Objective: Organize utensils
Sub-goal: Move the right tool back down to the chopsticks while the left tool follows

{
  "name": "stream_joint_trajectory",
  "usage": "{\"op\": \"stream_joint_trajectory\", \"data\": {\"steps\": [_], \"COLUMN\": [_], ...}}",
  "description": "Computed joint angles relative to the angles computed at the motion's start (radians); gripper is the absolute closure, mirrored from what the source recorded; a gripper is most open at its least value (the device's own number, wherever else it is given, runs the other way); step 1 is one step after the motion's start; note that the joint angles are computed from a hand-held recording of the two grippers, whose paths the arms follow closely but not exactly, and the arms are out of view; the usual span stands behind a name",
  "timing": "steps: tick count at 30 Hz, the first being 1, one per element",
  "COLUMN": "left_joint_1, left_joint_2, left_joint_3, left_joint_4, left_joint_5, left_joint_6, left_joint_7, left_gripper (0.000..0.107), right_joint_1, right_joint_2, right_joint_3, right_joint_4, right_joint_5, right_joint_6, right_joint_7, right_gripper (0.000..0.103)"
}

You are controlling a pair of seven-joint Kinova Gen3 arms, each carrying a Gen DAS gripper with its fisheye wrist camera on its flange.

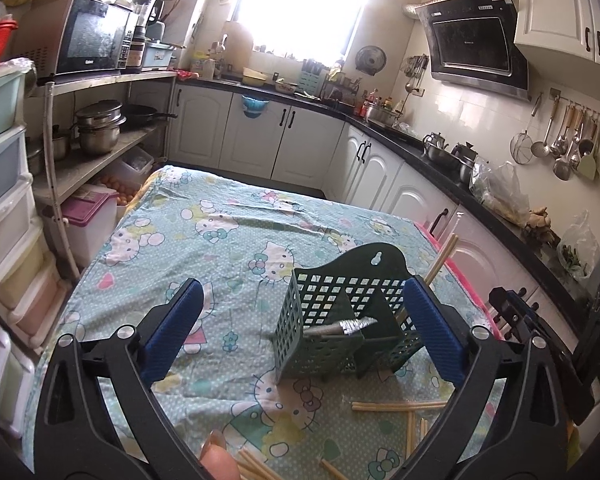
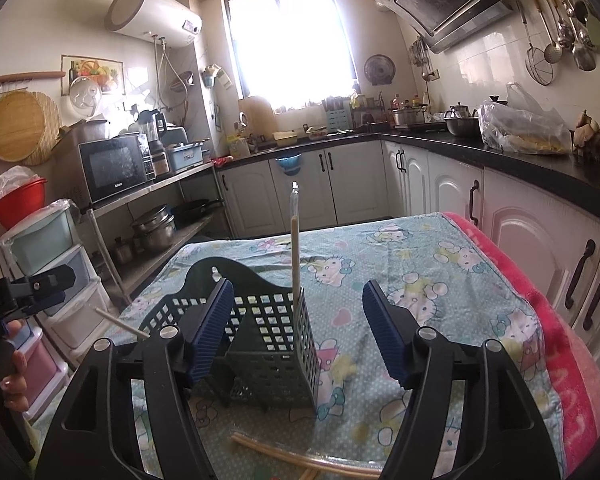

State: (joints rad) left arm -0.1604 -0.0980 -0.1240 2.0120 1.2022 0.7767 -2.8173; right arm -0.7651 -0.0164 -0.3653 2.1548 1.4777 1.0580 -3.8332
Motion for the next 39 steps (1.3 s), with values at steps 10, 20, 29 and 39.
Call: {"op": "stream_joint_trajectory", "data": {"steps": [10,20,29,39], "left_joint_1": [-0.008,-0.014,-0.032,-0.058], "left_joint_2": [-0.043,-0.064,-0.058,-0.035], "left_joint_3": [-0.028,-0.045,-0.052,-0.062], "left_joint_4": [0.056,0.104,0.131,0.146], "left_joint_5": [0.03,0.019,-0.013,-0.046], "left_joint_6": [0.015,0.021,0.025,0.04], "left_joint_7": [-0.042,-0.058,-0.042,-0.033], "left_gripper": [0.015,0.015,0.015,0.015], "right_joint_1": [-0.025,-0.052,-0.073,-0.086], "right_joint_2": [-0.012,-0.015,0.001,0.016], "right_joint_3": [-0.023,-0.043,-0.045,-0.039], "right_joint_4": [0.011,0.022,0.017,0.006], "right_joint_5": [-0.026,-0.059,-0.091,-0.111], "right_joint_6": [0.021,0.031,0.001,-0.066], "right_joint_7": [0.029,0.06,0.107,0.174], "right_gripper": [0.036,0.036,0.036,0.036]}}
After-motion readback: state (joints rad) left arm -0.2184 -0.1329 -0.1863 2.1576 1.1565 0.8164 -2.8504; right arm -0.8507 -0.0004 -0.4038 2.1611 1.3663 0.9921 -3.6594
